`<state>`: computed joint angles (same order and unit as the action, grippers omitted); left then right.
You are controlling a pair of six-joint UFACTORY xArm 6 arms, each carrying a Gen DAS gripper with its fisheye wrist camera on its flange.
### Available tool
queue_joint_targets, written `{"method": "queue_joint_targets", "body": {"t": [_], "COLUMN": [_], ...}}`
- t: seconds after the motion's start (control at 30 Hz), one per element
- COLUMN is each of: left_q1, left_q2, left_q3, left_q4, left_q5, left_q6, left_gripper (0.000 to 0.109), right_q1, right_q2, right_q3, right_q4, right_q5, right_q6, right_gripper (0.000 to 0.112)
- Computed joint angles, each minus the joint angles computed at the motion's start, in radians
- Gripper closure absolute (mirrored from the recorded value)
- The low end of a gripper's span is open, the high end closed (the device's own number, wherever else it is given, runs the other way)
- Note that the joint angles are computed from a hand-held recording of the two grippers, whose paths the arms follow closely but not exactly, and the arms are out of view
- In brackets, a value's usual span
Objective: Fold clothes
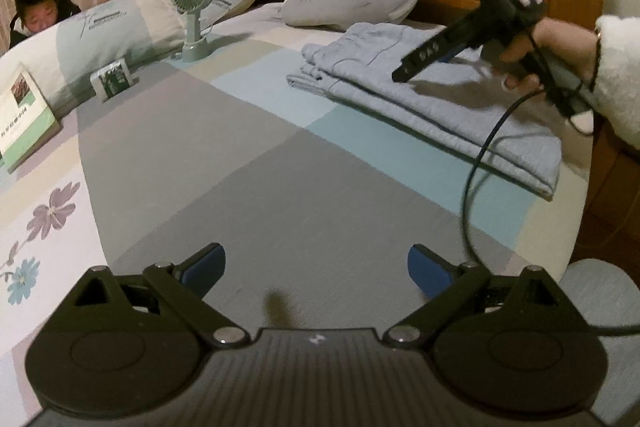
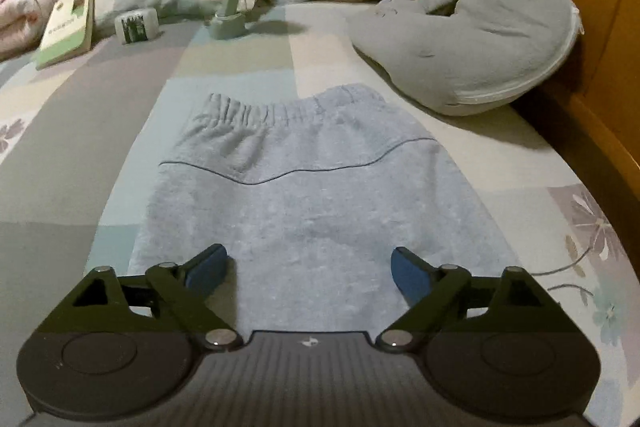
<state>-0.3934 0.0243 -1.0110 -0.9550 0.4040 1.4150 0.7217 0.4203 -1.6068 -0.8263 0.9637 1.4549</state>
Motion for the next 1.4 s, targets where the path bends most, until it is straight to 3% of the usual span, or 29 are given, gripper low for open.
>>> {"method": "queue_joint_targets", "body": {"t": [0.2, 0.37, 0.47, 0.63, 0.8, 1.0, 1.23, 1.4], "left_q1": [0.017, 0.023, 0.029, 0.036, 0.034, 0.022, 0.005, -0.023], "left_q2": [0.021, 0.023, 0.022, 0.023, 0.023, -0.007, -0.060, -0.094], "left_q3": [-0.017, -0.009, -0.007, -0.013, -0.017, 0.003, 0.042, 0.071], "left_q4": [-0.033, -0.012, 0.004, -0.024, -0.046, -0.009, 0.025, 0.049], "left_q5": [0.018, 0.007, 0.001, 0.007, 0.022, 0.029, -0.010, -0.010], "left_q6": [0.019, 0.009, -0.010, 0.008, 0.021, -0.001, -0.026, -0.061], "left_gripper": [0.011, 0.011, 0.011, 0.011, 0.011, 0.011, 0.011, 0.011], "right_q1": [0.010, -0.048, -0.046, -0.017, 0.032, 0.090, 0.332, 0.435], "right_q2": [0.059, 0.235, 0.325, 0.167, -0.062, -0.141, -0.218, -0.173], "right_q3": [-0.115, -0.327, -0.471, -0.299, -0.015, 0.165, 0.246, 0.194], "right_q4": [-0.035, 0.079, 0.118, 0.058, 0.033, 0.073, -0.059, -0.029], "right_q5": [0.054, 0.022, 0.077, 0.066, 0.058, 0.010, 0.221, 0.309], "right_q6": [-0.058, -0.175, -0.270, -0.218, -0.045, 0.128, 0.590, 0.685], "right_gripper": [0.010, 0.009, 0.009, 0.009, 0.009, 0.009, 0.009, 0.009]}}
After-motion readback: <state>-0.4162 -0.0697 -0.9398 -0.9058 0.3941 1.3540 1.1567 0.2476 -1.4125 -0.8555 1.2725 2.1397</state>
